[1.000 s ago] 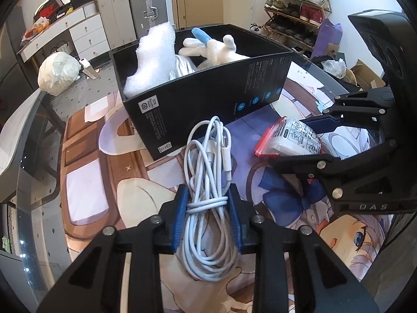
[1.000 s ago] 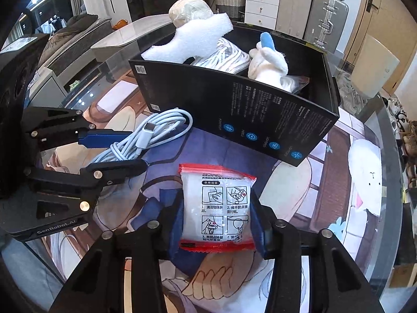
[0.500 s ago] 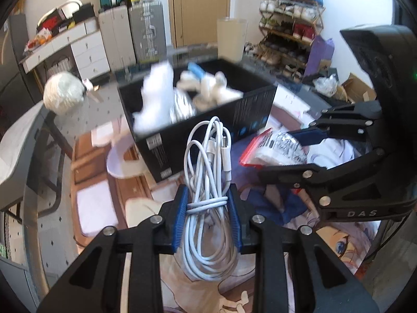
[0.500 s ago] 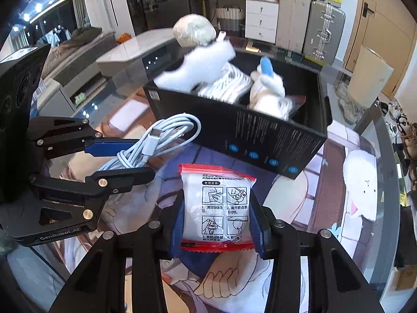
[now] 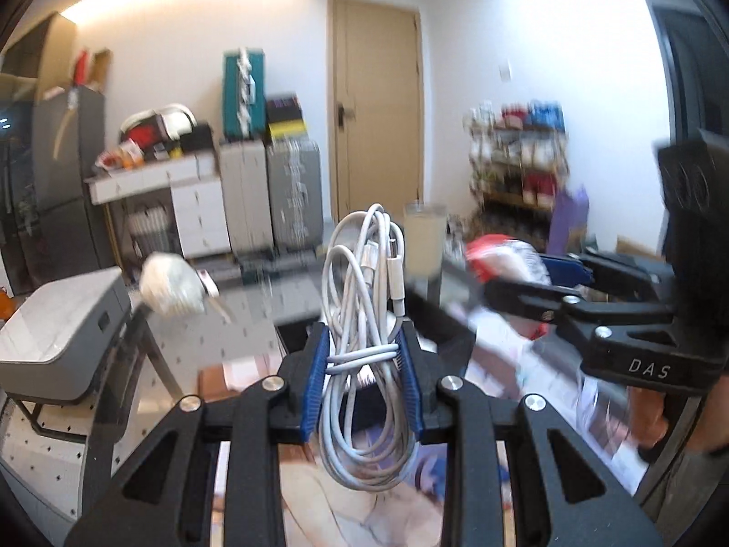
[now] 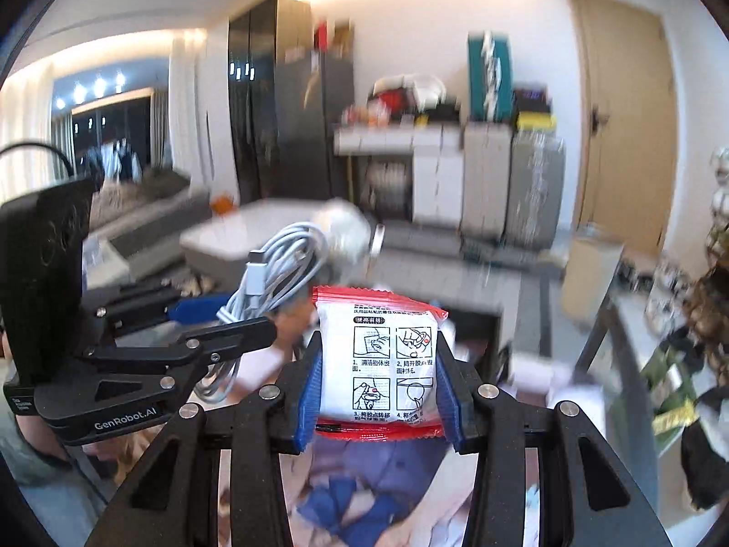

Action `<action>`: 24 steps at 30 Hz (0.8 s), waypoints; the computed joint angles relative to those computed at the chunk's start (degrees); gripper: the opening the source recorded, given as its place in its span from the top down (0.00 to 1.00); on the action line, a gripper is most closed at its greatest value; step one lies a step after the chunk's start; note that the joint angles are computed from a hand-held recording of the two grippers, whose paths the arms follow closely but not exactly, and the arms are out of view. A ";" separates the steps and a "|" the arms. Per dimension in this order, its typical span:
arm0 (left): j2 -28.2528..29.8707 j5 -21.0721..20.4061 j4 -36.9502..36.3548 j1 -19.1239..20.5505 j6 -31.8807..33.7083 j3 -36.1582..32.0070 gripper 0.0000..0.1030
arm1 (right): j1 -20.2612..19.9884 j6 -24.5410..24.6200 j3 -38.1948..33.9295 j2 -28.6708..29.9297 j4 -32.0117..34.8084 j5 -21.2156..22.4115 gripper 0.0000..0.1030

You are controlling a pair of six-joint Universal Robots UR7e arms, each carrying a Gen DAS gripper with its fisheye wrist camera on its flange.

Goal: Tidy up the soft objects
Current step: 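Lift the cable and packet and carry both toward the black box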

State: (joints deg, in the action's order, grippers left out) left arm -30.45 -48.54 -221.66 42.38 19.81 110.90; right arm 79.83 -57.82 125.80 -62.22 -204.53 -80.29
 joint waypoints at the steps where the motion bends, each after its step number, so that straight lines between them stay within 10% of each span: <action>1: 0.00 -0.27 -2.15 -0.14 0.83 0.23 0.72 | -0.62 0.34 1.26 0.31 -5.09 2.39 0.58; 6: 0.09 -1.13 -11.58 -0.42 5.53 1.01 0.72 | -1.94 0.68 4.69 -0.66 -13.45 8.20 0.58; 24: 0.44 -1.34 -12.54 0.02 6.27 0.19 0.72 | -1.98 1.58 4.78 -0.24 -14.71 7.88 0.58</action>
State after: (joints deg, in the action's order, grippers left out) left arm -30.01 -49.89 -234.20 42.40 26.08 111.09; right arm 77.85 -56.24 130.58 -62.46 -219.24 -72.40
